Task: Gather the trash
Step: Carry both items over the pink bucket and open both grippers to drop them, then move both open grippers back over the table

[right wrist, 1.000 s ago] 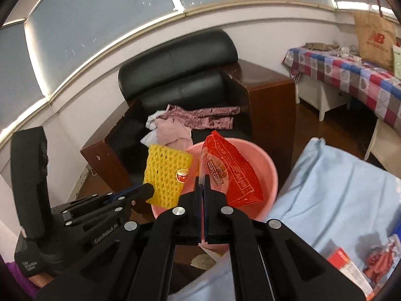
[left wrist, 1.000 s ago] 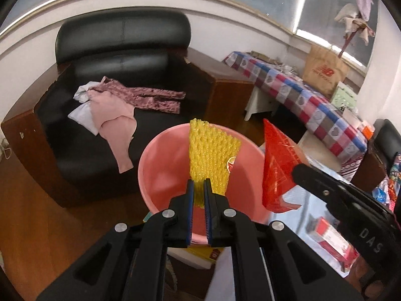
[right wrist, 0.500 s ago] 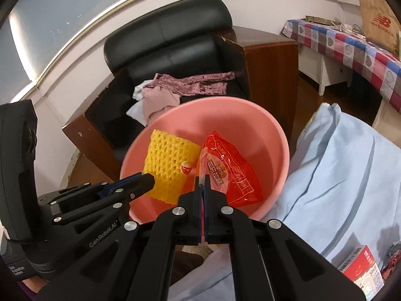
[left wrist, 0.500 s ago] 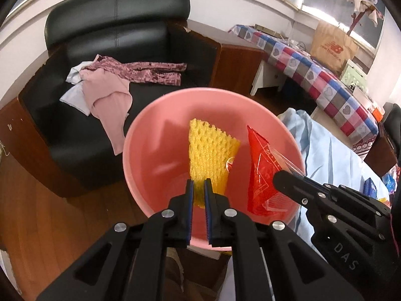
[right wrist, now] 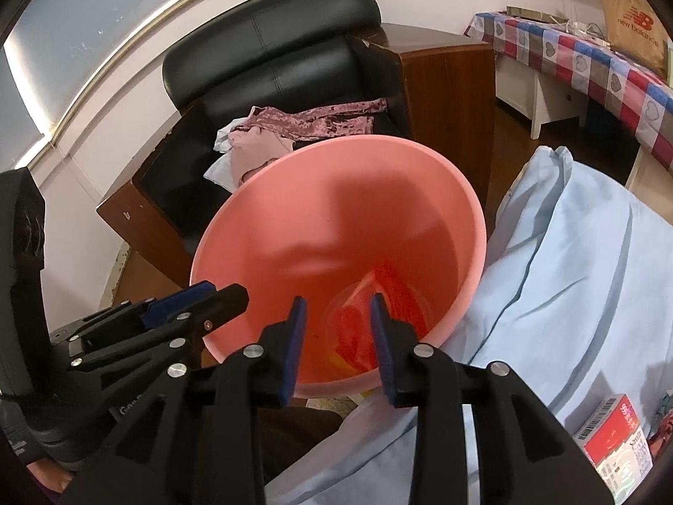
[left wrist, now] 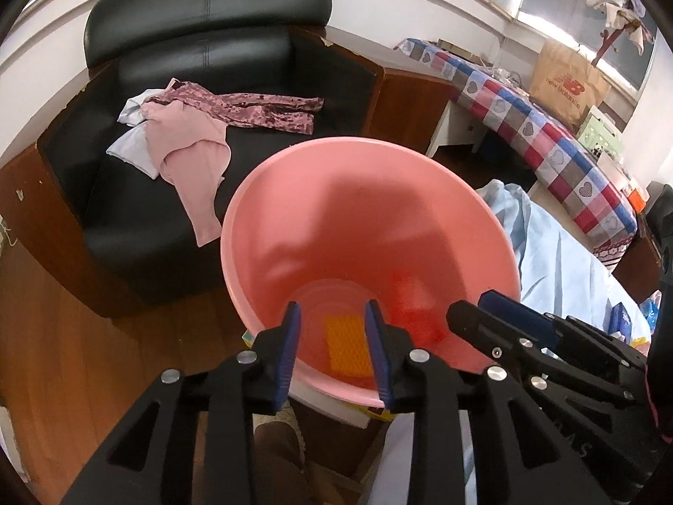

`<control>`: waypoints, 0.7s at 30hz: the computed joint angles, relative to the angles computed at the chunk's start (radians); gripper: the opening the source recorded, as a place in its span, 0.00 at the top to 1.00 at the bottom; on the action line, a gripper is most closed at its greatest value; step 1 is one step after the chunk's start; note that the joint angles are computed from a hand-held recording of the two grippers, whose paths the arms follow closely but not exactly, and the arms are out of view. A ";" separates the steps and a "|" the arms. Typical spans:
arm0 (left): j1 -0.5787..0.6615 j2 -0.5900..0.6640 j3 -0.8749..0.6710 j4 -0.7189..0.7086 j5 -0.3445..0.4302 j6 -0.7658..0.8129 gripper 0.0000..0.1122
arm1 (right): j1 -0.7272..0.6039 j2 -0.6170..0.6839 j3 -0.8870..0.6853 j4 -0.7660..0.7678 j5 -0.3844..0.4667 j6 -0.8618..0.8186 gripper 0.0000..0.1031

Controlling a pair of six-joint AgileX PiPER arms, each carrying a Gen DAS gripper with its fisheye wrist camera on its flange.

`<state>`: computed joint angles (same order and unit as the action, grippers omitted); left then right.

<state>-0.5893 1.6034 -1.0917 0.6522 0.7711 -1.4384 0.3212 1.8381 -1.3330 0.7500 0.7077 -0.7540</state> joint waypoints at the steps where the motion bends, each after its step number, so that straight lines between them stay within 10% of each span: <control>1: -0.003 -0.006 0.002 0.002 0.000 -0.002 0.72 | 0.000 -0.009 0.007 0.002 -0.004 -0.005 0.69; 21: -0.323 -0.077 -0.092 0.146 0.166 -0.210 0.71 | -0.261 -0.429 0.371 0.175 0.027 -0.248 0.69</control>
